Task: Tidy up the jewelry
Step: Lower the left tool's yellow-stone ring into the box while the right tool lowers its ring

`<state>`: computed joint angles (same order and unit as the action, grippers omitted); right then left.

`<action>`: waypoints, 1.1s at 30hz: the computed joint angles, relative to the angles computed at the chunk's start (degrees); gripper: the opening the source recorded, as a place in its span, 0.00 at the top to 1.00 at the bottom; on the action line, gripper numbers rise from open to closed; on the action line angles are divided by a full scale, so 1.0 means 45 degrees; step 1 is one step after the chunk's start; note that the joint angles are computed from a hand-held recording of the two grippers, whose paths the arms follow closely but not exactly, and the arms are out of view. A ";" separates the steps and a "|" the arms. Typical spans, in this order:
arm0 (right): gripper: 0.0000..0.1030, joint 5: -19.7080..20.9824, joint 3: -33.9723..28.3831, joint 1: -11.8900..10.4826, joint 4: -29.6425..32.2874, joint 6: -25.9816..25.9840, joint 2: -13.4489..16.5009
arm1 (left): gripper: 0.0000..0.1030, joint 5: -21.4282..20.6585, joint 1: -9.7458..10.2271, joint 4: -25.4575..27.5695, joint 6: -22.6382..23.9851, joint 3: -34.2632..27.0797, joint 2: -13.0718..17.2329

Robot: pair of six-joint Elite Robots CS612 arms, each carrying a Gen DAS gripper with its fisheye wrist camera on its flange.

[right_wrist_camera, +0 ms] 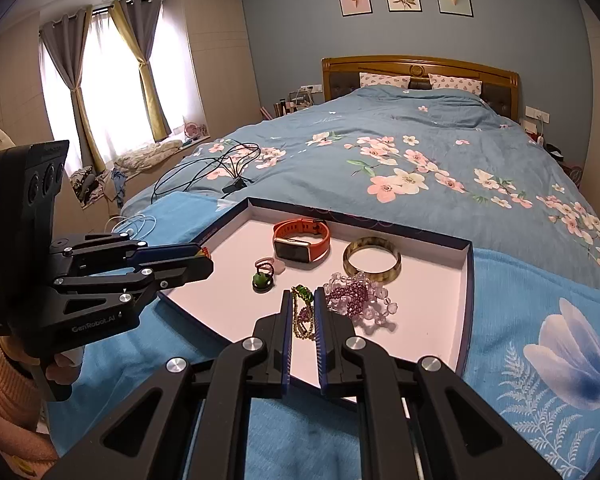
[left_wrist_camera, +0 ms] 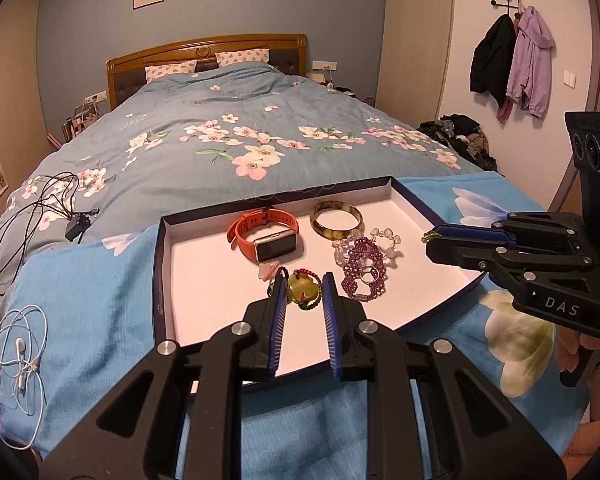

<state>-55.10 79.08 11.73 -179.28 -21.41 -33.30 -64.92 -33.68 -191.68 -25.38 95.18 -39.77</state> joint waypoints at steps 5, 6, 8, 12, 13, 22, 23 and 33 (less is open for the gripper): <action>0.92 -0.0013 -0.0191 0.0015 0.0176 0.0021 0.0076 | 0.82 0.0023 0.0004 0.0034 -0.0017 -0.0017 0.0003; 0.92 -0.0031 -0.0253 0.0019 0.0232 0.0019 0.0105 | 0.82 0.0015 0.0011 0.0046 -0.0017 -0.0029 0.0009; 0.92 -0.0036 -0.0345 0.0032 0.0302 0.0052 0.0156 | 0.82 -0.0002 0.0028 0.0097 -0.0021 -0.0070 0.0025; 0.92 -0.0078 -0.0468 0.0051 0.0435 0.0072 0.0222 | 0.82 -0.0009 0.0075 0.0153 0.0016 -0.0145 0.0052; 0.92 -0.0100 -0.0477 0.0065 0.0431 0.0089 0.0234 | 0.82 -0.0032 0.0085 0.0167 0.0016 -0.0157 0.0056; 0.92 -0.0207 -0.0652 0.0104 0.0647 0.0121 0.0328 | 0.82 -0.0035 0.0118 0.0222 -0.0027 -0.0202 0.0075; 0.92 -0.0219 -0.0667 0.0114 0.0671 0.0120 0.0332 | 0.82 -0.0039 0.0131 0.0236 -0.0038 -0.0209 0.0080; 0.92 -0.0275 -0.0763 0.0143 0.0803 0.0061 0.0366 | 0.82 -0.0089 0.0235 0.0409 -0.0041 -0.0389 0.0208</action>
<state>-56.33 75.65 12.37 -175.67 -21.13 -31.65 -65.32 -32.62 -189.84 -25.56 93.43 -38.84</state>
